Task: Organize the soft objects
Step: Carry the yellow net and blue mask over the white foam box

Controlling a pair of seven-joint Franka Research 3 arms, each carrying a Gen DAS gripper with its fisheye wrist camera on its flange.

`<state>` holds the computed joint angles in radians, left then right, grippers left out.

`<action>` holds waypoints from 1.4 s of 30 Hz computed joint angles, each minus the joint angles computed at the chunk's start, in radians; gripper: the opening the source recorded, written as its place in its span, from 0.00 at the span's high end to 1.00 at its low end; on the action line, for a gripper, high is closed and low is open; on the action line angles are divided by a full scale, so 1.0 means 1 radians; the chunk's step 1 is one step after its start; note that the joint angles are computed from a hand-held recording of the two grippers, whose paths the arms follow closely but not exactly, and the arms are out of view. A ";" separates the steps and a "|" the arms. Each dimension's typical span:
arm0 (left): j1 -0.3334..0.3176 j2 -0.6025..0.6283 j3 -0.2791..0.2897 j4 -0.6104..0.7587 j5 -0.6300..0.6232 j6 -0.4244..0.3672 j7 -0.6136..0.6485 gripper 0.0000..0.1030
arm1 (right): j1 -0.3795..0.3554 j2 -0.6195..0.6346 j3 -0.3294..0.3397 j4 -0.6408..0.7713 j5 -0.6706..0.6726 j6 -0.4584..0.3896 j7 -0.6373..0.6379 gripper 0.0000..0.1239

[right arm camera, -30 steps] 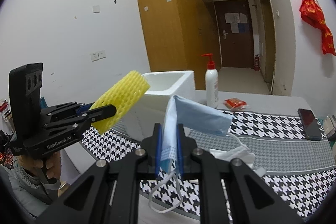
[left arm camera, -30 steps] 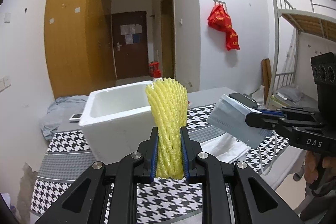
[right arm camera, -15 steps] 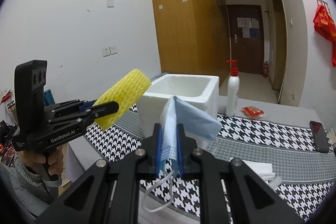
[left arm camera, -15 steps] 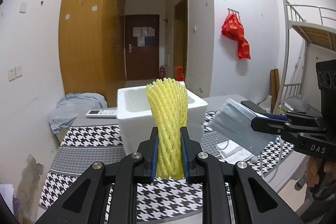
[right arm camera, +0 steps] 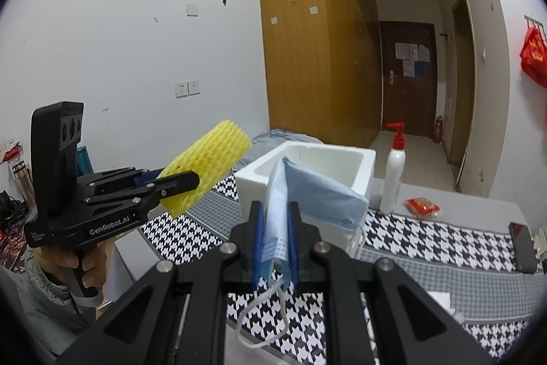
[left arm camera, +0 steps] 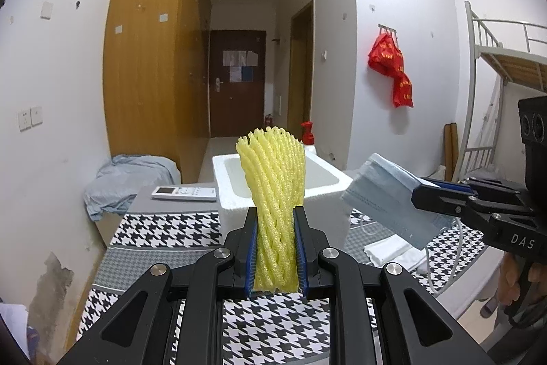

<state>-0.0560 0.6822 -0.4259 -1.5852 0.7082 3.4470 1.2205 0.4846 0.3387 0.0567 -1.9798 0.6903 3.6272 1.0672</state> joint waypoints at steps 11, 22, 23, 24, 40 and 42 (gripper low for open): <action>-0.048 0.012 0.042 0.055 -0.038 -0.007 0.016 0.80 | 0.018 0.032 -0.037 0.092 0.021 -0.043 -0.073 0.87; -0.037 0.078 -0.008 0.152 -0.069 -0.068 0.081 0.80 | 0.047 0.089 -0.112 0.209 0.040 -0.133 -0.089 0.87; -0.034 0.086 -0.016 0.162 -0.075 -0.075 0.090 0.80 | 0.056 0.094 -0.125 0.217 0.044 -0.139 -0.089 0.87; -0.034 0.090 -0.020 0.167 -0.081 -0.080 0.099 0.80 | 0.067 0.100 -0.142 0.229 0.051 -0.152 -0.091 0.87; -0.012 0.178 -0.106 0.273 -0.212 -0.161 0.275 0.80 | 0.190 0.247 -0.382 0.417 -0.048 -0.345 0.106 0.86; -0.015 0.183 -0.105 0.283 -0.231 -0.169 0.289 0.80 | 0.185 0.266 -0.388 0.442 -0.073 -0.372 0.136 0.86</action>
<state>-0.0707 0.8653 -0.5313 -1.3025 0.4775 3.2778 1.5094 0.6692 0.6046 -0.3315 -1.5378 0.6178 3.2553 1.2036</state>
